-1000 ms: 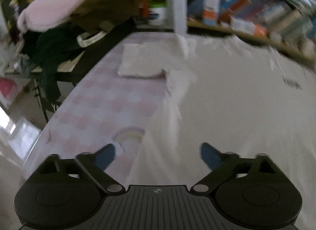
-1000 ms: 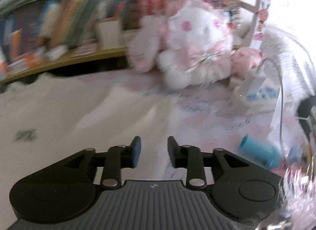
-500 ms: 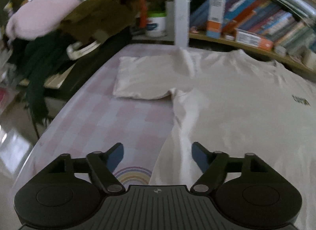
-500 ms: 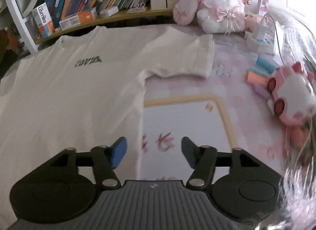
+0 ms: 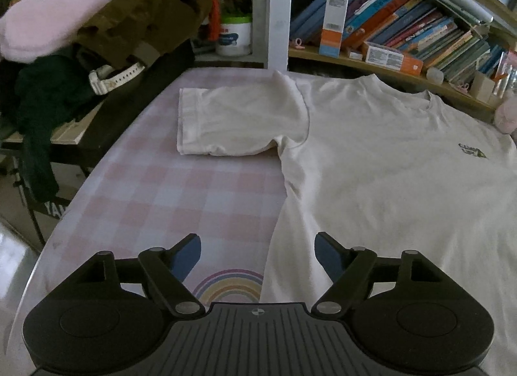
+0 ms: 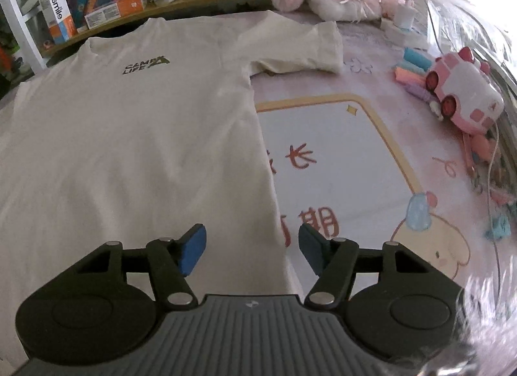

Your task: Fold clothes

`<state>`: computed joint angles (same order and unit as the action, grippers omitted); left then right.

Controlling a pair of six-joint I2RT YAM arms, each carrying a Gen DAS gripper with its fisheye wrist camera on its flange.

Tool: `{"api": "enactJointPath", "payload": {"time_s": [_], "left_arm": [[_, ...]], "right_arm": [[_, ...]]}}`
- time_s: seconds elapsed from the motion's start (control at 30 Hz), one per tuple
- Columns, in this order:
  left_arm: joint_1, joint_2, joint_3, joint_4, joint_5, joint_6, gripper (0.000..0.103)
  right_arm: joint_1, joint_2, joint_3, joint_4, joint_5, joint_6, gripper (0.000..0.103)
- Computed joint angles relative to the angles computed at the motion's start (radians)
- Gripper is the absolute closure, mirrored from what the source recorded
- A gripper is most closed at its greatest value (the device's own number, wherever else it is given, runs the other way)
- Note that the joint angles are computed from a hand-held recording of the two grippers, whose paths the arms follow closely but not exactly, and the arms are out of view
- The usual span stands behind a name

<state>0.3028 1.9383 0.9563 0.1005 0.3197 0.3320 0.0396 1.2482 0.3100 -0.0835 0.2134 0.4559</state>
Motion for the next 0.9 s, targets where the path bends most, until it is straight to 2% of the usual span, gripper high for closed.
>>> {"api": "enactJointPath", "payload": {"time_s": [0.1,0.2,0.33,0.5,0.57,0.67,0.73,0.9], "left_arm": [[0.005,0.023,0.026,-0.016,0.019,0.004,0.025],[-0.002,0.045,0.046,-0.016,0.015,0.012,0.03],[-0.023,0.075,0.076,-0.028,-0.036,0.007,0.051],[-0.03,0.101,0.099,-0.032,-0.034,0.011,0.06],[-0.032,0.105,0.099,-0.018,-0.031,0.007,0.079],[-0.041,0.109,0.096,0.003,-0.033,0.003,0.093],[-0.054,0.108,0.092,0.013,-0.042,0.005,0.101],[-0.064,0.135,0.148,-0.021,-0.063,-0.003,0.101]], "right_arm": [[0.031,0.002,-0.011,0.0,0.021,0.036,0.042],[0.048,0.001,-0.022,0.008,0.038,0.051,0.043],[0.058,-0.011,-0.031,0.005,0.057,0.068,0.049],[0.07,-0.028,-0.034,-0.018,0.082,0.084,0.067],[0.074,-0.035,-0.035,-0.024,0.085,0.087,0.073],[0.076,-0.043,-0.035,-0.034,0.086,0.096,0.091],[0.071,-0.041,-0.03,-0.038,0.079,0.105,0.095],[0.07,-0.035,-0.025,-0.032,0.067,0.101,0.097]]}}
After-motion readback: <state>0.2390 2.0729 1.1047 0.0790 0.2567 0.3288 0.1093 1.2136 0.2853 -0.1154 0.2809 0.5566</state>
